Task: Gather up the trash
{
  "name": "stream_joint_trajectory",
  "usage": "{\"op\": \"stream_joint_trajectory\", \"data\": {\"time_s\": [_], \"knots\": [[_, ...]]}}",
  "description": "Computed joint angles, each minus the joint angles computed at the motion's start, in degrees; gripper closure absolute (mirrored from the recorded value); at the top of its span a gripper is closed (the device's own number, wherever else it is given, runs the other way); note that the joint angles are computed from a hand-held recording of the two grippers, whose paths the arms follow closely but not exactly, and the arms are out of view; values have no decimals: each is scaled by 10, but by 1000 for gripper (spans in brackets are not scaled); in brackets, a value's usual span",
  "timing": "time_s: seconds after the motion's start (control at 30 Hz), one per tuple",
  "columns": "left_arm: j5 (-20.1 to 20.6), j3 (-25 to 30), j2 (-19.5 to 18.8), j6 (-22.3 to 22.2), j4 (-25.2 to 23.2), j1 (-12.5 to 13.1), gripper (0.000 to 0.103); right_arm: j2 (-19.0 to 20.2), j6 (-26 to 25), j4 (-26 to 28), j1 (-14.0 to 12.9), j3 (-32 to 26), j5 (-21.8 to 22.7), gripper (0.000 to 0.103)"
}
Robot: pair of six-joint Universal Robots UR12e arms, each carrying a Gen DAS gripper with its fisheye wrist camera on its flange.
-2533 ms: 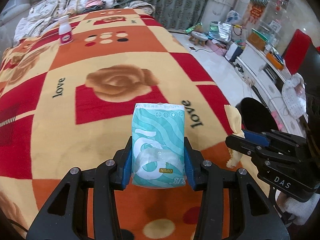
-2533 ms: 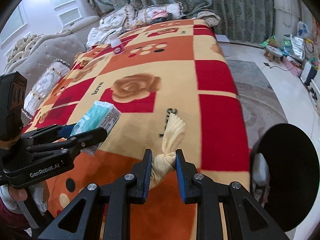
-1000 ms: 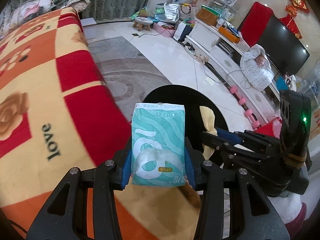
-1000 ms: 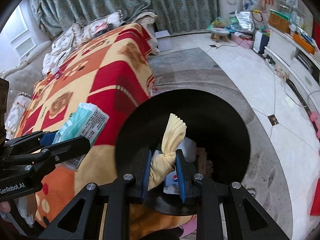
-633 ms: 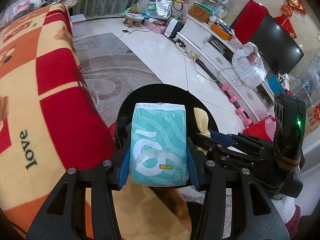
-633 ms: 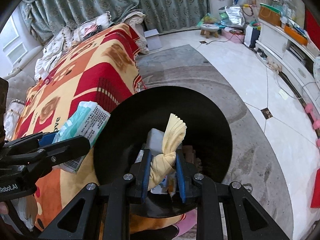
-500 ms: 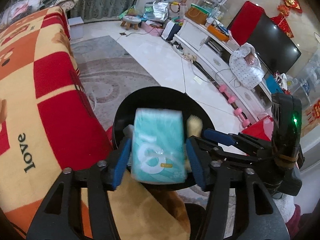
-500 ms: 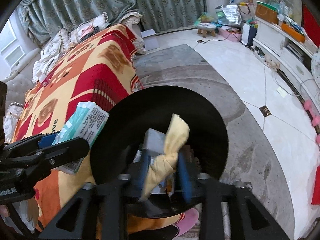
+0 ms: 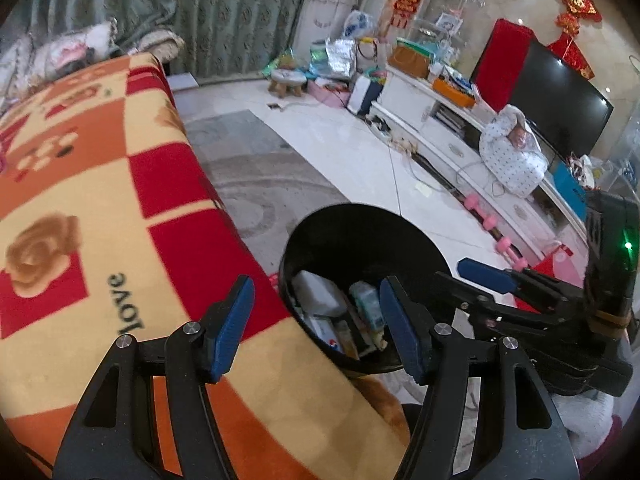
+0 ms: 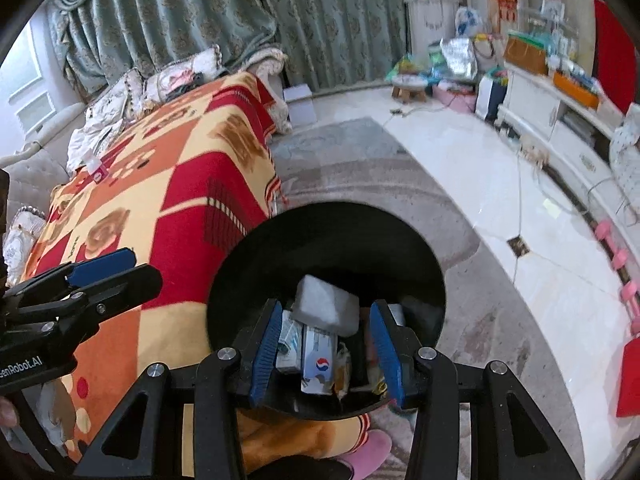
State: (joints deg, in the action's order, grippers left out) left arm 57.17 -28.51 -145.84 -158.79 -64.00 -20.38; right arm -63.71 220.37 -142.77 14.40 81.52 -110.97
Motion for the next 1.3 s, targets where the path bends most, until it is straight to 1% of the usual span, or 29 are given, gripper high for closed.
{"op": "stream_joint_trajectory", "data": {"time_s": [0.1,0.17,0.3,0.47,0.57,0.6,0.73,0.8,1.0,1.3], "knots": [[22,-47,25,-9,56,2,39,1,-1,0,12,-9,-39,58],[27,-76,41,-10,92,4,39,2,-1,-1,20,-14,-62,58],[13,-111,61,-14,126,12,39,6,2,-1,34,-27,-95,57],[21,-149,82,-23,182,17,39,12,4,-3,49,-41,-133,56],[24,-163,90,-29,204,20,39,17,2,-1,56,-52,-148,55],[25,-166,92,-30,209,22,39,18,1,-2,59,-54,-154,53],[26,-182,99,-35,236,25,39,23,-5,-8,68,-63,-185,40],[25,-182,100,-36,242,26,39,25,-9,-8,72,-68,-202,38],[27,-186,101,-44,256,28,39,32,-19,-12,76,-81,-217,36],[33,-188,101,-53,267,28,39,33,-15,-8,76,-85,-213,34]]}}
